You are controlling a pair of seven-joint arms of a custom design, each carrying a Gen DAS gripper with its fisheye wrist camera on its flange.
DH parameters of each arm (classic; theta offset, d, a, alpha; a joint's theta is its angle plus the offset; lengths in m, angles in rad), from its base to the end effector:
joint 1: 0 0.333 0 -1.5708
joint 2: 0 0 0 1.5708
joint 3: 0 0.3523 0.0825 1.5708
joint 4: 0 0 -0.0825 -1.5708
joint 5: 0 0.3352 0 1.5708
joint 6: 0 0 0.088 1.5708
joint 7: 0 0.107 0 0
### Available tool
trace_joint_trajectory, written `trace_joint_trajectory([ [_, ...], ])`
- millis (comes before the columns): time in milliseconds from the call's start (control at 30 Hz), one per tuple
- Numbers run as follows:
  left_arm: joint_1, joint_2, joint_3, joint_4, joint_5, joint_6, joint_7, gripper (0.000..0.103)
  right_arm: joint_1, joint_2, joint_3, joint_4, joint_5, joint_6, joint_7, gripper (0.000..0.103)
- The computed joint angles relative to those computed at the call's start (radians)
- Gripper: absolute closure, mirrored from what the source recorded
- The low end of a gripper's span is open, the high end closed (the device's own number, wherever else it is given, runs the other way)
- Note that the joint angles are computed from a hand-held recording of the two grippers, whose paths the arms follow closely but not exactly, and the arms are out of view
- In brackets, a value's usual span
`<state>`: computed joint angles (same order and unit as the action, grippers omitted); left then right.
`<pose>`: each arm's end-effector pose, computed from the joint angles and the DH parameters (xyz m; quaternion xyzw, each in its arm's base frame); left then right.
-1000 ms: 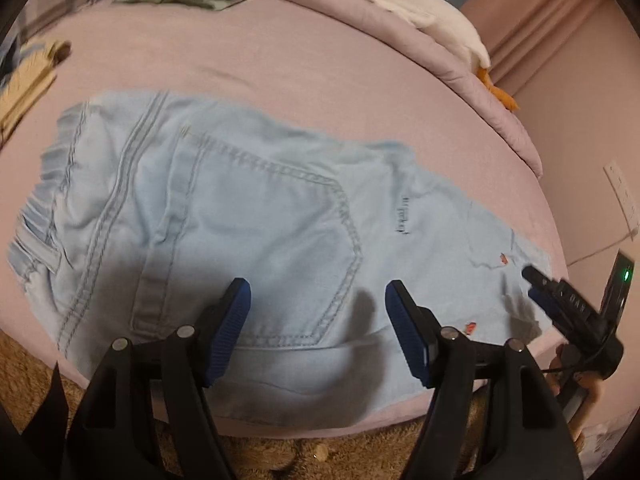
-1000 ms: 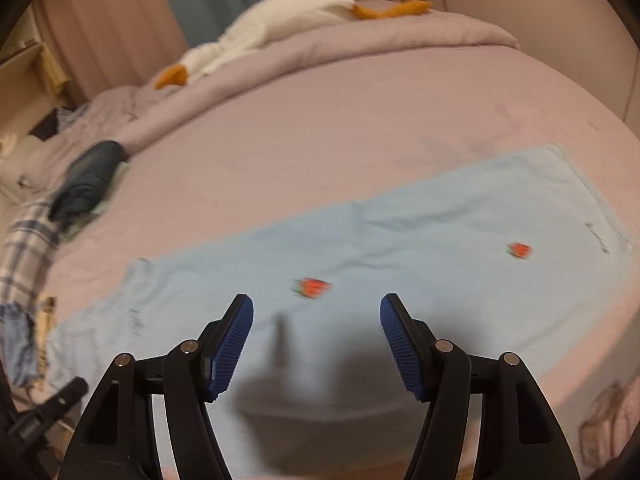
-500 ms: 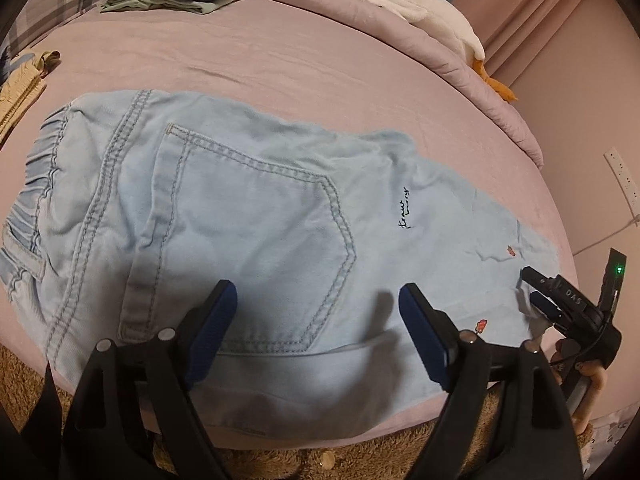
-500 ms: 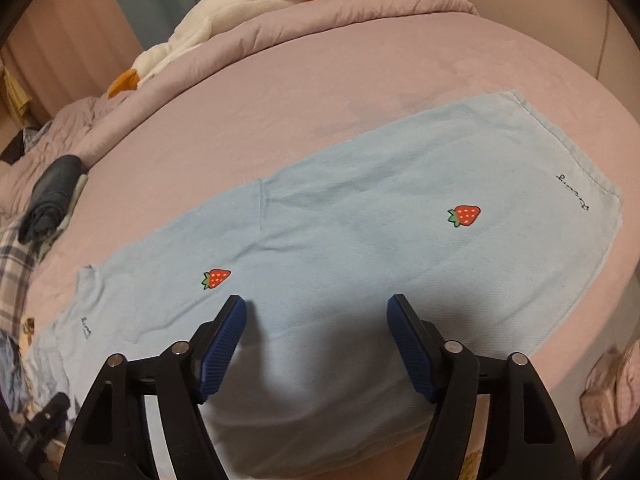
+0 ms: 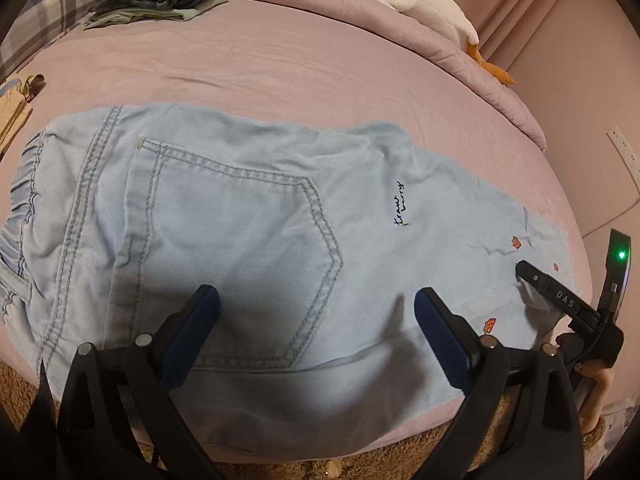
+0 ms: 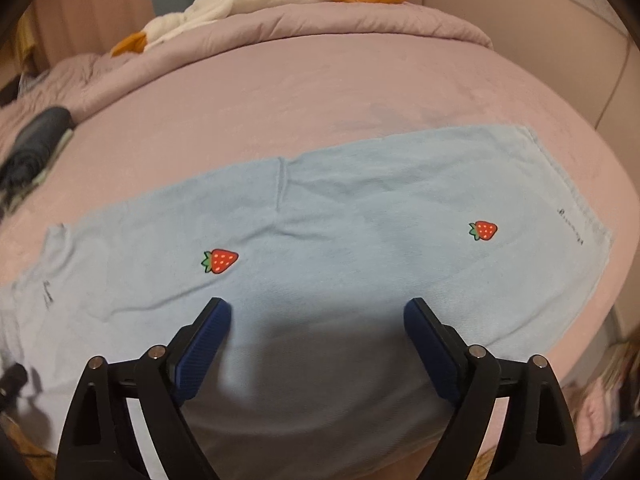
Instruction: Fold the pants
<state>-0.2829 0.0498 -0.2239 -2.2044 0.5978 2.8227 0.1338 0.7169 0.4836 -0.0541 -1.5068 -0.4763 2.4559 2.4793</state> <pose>0.4576 -0.2842 0.4845 -0.7956 0.5176 -0.2953 0.1093 0.5490 0.4393 0.4895 -0.6972 0.6516 -0.1986 0.2233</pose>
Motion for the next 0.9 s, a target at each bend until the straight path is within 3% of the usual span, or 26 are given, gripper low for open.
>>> trace_joint_trajectory([
  [333, 0.005, -0.002, 0.005, -0.014, 0.024, 0.041, -0.031, 0.002, 0.0, 0.02, -0.001, 0.032, 0.011, -0.011, -0.012, 0.012],
  [433, 0.008, -0.006, 0.002, -0.012, -0.014, 0.039, -0.011, 0.003, -0.008, -0.006, 0.005, -0.011, 0.021, 0.023, -0.019, 0.012],
  [533, 0.007, -0.017, -0.009, 0.01, -0.097, -0.025, 0.039, 0.014, -0.02, -0.042, 0.008, -0.066, 0.03, 0.064, -0.019, 0.012],
  [633, 0.005, -0.017, -0.011, 0.031, -0.109, -0.04, 0.042, 0.026, -0.007, -0.094, -0.027, -0.124, -0.028, 0.071, 0.059, 0.012],
  [800, -0.01, 0.018, -0.011, 0.106, -0.07, -0.093, 0.043, 0.032, -0.065, -0.189, -0.022, -0.262, -0.071, 0.132, 0.197, 0.012],
  [900, -0.029, 0.055, -0.005, 0.173, -0.016, -0.162, 0.029, 0.04, -0.114, -0.219, 0.016, -0.322, -0.046, 0.169, 0.195, 0.012],
])
